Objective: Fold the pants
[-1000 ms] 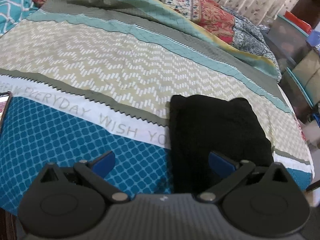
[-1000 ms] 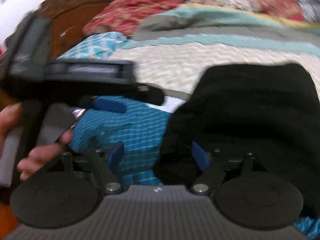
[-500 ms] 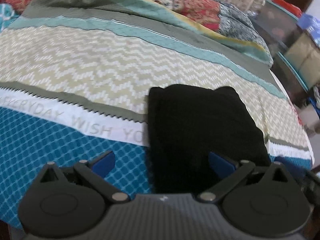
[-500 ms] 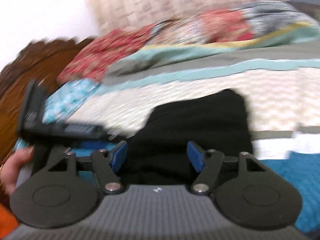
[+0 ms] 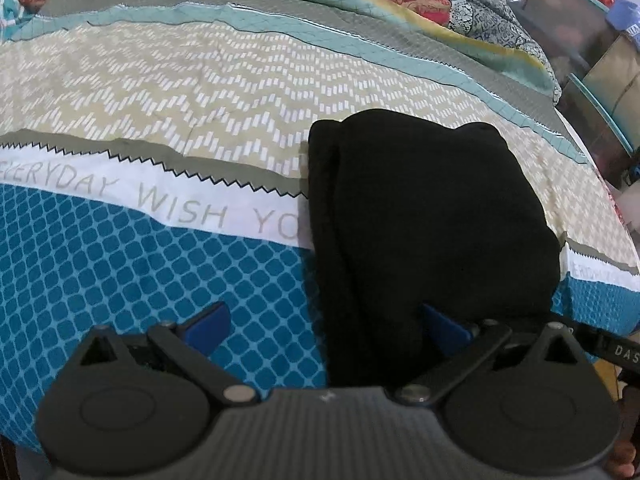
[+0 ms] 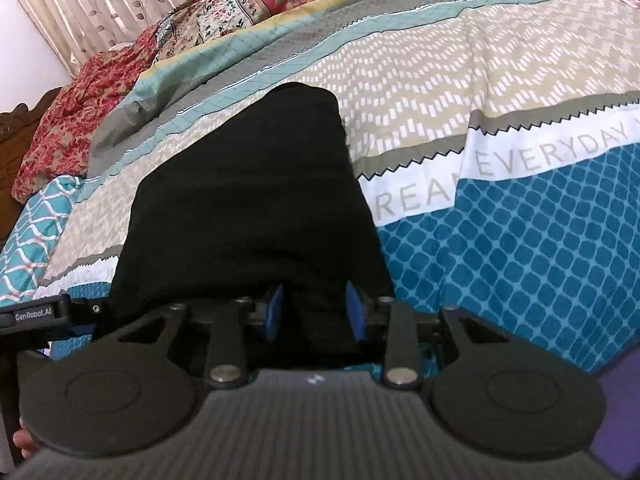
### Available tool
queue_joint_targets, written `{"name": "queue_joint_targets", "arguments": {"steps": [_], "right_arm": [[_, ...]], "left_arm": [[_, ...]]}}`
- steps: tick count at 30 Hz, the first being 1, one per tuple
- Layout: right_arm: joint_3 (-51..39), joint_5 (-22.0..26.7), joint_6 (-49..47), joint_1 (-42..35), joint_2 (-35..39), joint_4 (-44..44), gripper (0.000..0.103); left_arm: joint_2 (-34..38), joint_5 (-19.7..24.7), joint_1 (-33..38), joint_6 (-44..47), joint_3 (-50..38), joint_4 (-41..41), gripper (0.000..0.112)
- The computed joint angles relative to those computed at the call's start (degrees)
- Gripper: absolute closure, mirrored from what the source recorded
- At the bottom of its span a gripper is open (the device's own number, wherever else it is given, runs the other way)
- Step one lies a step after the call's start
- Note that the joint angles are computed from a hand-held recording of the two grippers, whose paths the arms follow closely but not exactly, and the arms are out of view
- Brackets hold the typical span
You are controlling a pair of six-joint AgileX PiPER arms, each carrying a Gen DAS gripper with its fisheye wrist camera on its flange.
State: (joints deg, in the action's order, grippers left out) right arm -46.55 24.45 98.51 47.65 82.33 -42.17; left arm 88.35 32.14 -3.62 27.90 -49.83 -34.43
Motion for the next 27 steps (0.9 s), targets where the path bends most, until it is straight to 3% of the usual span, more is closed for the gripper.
{"name": "queue_joint_targets", "arguments": {"steps": [27], "right_arm": [[2.8, -2.6, 2.58, -1.98, -1.42, -1.87, 0.065]], "left_arm": [[0.12, 0.56, 1.32, 2.91, 0.81, -3.74, 0.009]]}}
